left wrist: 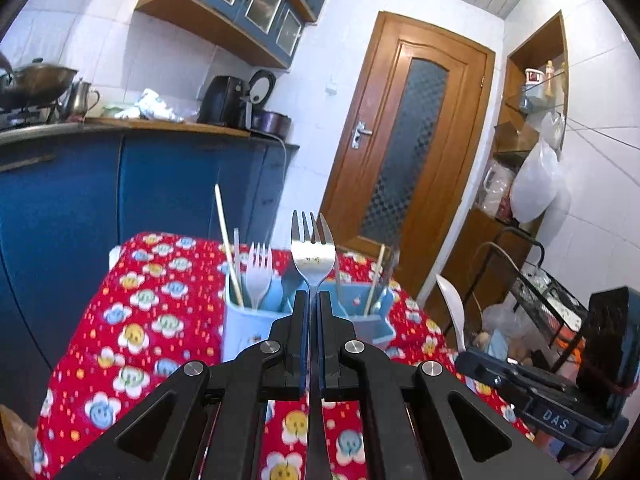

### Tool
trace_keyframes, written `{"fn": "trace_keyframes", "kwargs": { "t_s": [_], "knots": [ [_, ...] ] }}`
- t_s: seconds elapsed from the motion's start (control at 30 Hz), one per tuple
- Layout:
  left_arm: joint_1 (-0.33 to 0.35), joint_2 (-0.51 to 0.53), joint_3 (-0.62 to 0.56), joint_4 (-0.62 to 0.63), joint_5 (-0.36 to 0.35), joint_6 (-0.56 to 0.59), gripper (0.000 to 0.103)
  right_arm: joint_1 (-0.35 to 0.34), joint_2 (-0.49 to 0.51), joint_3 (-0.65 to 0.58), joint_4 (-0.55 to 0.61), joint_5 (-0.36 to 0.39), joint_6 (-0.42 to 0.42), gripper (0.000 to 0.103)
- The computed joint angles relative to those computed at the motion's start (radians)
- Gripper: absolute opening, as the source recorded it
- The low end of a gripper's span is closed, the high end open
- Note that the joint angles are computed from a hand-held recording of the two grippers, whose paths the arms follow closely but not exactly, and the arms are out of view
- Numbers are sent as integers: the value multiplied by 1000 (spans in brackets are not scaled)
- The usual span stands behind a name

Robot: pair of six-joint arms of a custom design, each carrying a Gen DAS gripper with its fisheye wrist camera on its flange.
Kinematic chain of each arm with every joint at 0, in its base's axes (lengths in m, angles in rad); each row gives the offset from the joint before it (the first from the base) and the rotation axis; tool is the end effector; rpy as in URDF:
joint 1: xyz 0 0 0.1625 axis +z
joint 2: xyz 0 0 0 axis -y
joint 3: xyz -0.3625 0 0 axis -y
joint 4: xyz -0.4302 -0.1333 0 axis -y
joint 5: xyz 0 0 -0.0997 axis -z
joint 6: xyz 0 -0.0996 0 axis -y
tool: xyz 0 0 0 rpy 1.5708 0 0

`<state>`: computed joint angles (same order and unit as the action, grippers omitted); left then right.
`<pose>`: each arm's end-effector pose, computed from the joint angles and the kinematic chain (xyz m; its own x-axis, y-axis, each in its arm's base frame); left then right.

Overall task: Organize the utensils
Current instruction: 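Raise the fork with the left gripper while the right lifts the wooden spoon over the box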

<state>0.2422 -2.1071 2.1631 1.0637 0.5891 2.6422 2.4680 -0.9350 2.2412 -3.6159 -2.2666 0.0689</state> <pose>-0.1217 -0.2527 0.3568 -0.8443 0.2938 -0.4481 0.5347 0.4062 -0.7411 0.3973 -0.2283 0.0496 -0.8540 -0.2981 0.4263 -0.5202 0.4828 -0.7045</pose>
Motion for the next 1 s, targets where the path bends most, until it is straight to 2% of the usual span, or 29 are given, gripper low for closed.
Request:
{"fn": "trace_keyframes", "kwargs": {
  "t_s": [0.27,0.47,0.53,0.67,1.0],
  "knots": [
    [134,70,-86,-228,13,272,3,-33,14,-27,-80,34,-78,8],
    [214,91,-111,-480,20,587,3,-66,34,-67,-119,78,-133,8],
    [238,102,-117,-544,33,656,3,-76,49,-85,-131,84,-153,8],
    [302,139,-138,-631,78,710,3,-98,69,-113,-147,104,-183,8],
    [400,192,-134,-834,113,838,3,-159,95,-159,-206,169,-265,8]
  ]
}}
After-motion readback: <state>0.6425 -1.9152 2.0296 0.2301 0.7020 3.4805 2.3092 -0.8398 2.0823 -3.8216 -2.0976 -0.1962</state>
